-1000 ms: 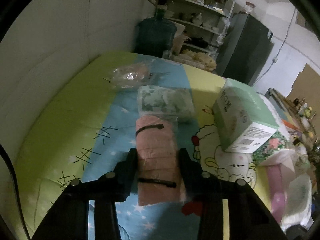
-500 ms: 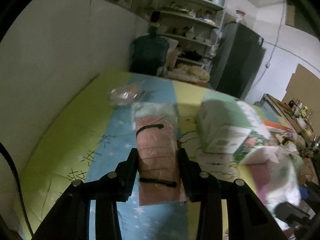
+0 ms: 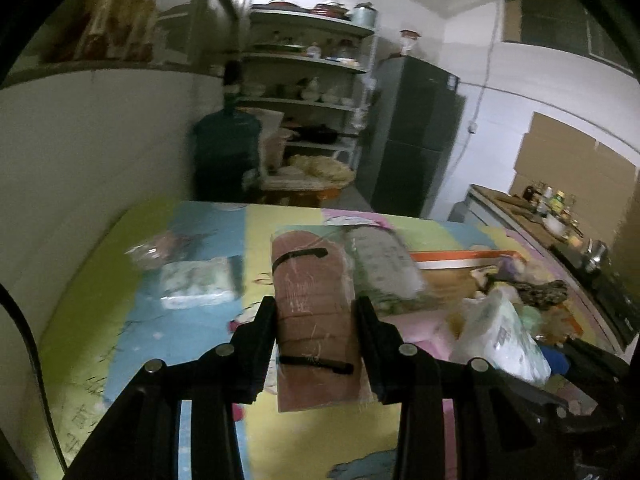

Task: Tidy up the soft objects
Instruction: 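Carry the pink towel with the left tool while the right tool carries the green pack toward the box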

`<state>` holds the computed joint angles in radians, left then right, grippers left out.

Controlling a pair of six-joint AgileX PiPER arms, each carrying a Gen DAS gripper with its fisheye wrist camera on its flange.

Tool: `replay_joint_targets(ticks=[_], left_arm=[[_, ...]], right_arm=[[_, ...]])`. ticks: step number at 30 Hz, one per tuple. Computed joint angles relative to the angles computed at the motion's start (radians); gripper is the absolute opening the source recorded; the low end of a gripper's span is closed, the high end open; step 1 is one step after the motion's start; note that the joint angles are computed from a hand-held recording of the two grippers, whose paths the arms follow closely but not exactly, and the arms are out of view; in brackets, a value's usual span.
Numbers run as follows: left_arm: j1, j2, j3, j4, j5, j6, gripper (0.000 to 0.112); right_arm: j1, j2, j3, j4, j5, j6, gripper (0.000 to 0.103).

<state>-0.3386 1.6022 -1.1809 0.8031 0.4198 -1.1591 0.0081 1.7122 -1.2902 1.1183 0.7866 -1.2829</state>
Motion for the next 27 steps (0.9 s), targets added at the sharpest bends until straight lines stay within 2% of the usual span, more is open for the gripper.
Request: replay_joint_targets(ticks=[17,27], left_arm=[[-0.113,0.183,-0.275,-0.173,0.014,0.225,0.04],[-0.141,0.308,-0.463,-0.291,0.054,0.362,0.04]], right_arm=[[-0.193,0.011,-0.028,0.069,0.022,-0.019,0.05],[-0.247,0.06,-0.1,0.058,0.013,0.023,0.05]])
